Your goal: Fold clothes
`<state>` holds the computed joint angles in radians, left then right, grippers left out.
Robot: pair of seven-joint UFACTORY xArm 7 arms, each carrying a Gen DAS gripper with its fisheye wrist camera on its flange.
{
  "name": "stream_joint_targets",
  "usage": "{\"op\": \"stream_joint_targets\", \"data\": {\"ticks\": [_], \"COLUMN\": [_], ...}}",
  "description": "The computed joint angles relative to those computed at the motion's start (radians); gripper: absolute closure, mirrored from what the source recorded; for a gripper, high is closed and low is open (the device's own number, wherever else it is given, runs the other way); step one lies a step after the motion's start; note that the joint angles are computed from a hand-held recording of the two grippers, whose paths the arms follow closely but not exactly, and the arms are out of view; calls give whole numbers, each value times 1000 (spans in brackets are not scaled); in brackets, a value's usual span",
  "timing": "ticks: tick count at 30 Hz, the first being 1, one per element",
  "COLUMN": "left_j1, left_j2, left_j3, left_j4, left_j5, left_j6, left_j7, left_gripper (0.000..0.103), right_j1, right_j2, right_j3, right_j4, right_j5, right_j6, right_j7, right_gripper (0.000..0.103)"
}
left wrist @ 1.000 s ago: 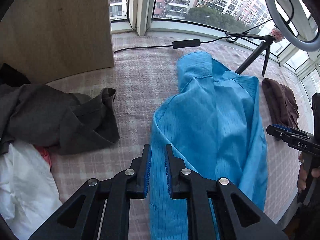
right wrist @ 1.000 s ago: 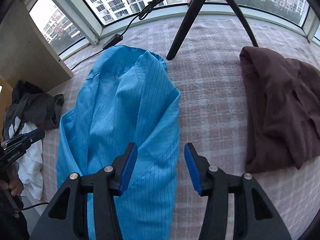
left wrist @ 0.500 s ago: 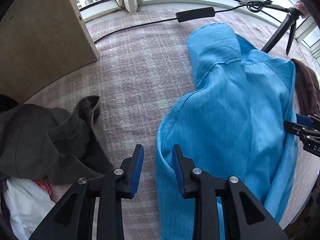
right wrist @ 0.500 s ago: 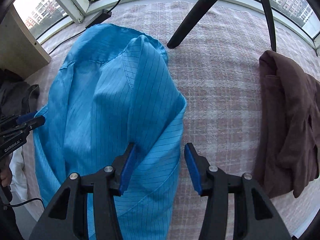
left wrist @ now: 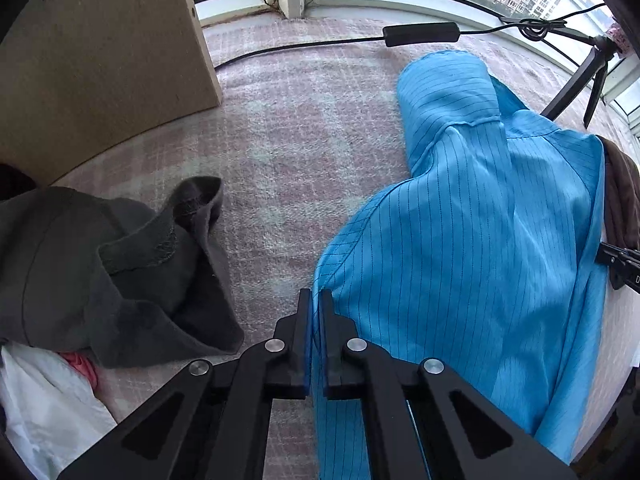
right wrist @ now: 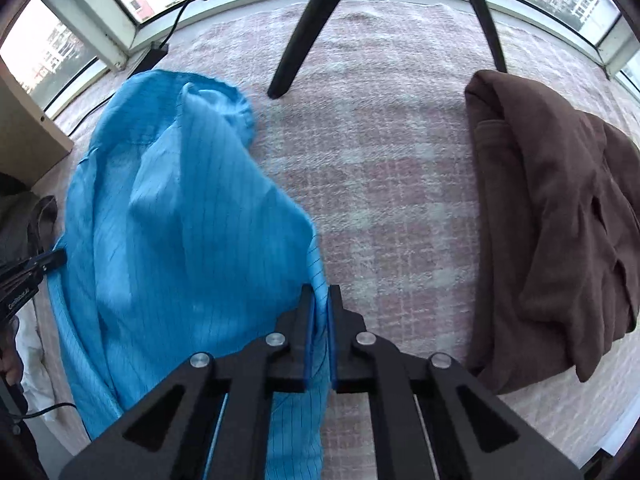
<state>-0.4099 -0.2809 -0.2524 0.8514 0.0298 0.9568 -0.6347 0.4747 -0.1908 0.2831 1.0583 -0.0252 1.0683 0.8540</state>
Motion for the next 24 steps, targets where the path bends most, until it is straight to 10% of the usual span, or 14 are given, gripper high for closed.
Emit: {"op": "stream_joint_targets", "data": {"ticks": [3,7,14,24], "left_j1": [-3,-7,-14,-10], "left_j2": [6,-49,-141,33], "left_j3": [-2,8,15,12], "left_j4": [15,0,-14,24], "left_j5": [5,-10,-56,-70], "left_j6": [8,-8,-71,-250], "left_j7": [7,35,117,173], "left_gripper": [96,95,95,93], "right_j1": [5,14,31,16], "right_j2": [8,-41,-225,21], "right_j3": [5,19,19,70], "right_j4": [6,24,-73,22], "right_j5": [-6,-44,12,-159], "right_j6": [6,33,-102,-185], "right_j7": [-11,-11,-74,8], "right_gripper": [95,63,65,66]}}
